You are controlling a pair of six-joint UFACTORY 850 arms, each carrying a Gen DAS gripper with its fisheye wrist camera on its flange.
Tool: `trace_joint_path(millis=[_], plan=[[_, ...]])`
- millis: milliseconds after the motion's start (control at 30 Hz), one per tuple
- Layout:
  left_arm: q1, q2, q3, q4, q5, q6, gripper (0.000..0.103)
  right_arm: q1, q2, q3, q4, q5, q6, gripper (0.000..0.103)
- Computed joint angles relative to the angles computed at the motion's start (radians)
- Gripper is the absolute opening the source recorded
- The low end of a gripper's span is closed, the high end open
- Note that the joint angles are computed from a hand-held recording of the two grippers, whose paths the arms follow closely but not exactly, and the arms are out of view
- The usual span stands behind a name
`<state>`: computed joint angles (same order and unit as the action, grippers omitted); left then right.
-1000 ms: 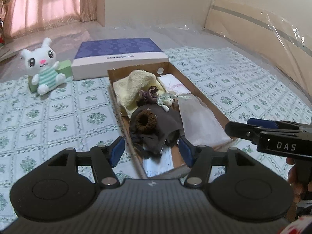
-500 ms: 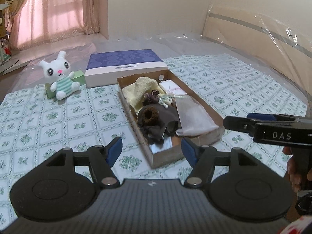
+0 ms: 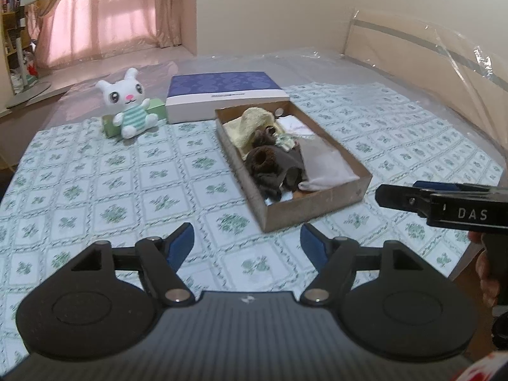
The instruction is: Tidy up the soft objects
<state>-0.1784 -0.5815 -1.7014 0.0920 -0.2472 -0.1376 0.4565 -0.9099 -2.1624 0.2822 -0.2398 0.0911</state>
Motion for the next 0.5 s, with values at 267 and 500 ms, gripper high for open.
trace_joint_path(millis=[267,500], plan=[[-0.002,0.088,0.128,0.301,0.016,-0.311,0.077,0.022,0.041,0.065,0.011,-0.001,-0.019,0.082],[-0.003,0.145,0.220,0.534,0.015,-0.561,0.078,0.041,0.056,0.098,0.088,-0.020,-0.104,0.082]])
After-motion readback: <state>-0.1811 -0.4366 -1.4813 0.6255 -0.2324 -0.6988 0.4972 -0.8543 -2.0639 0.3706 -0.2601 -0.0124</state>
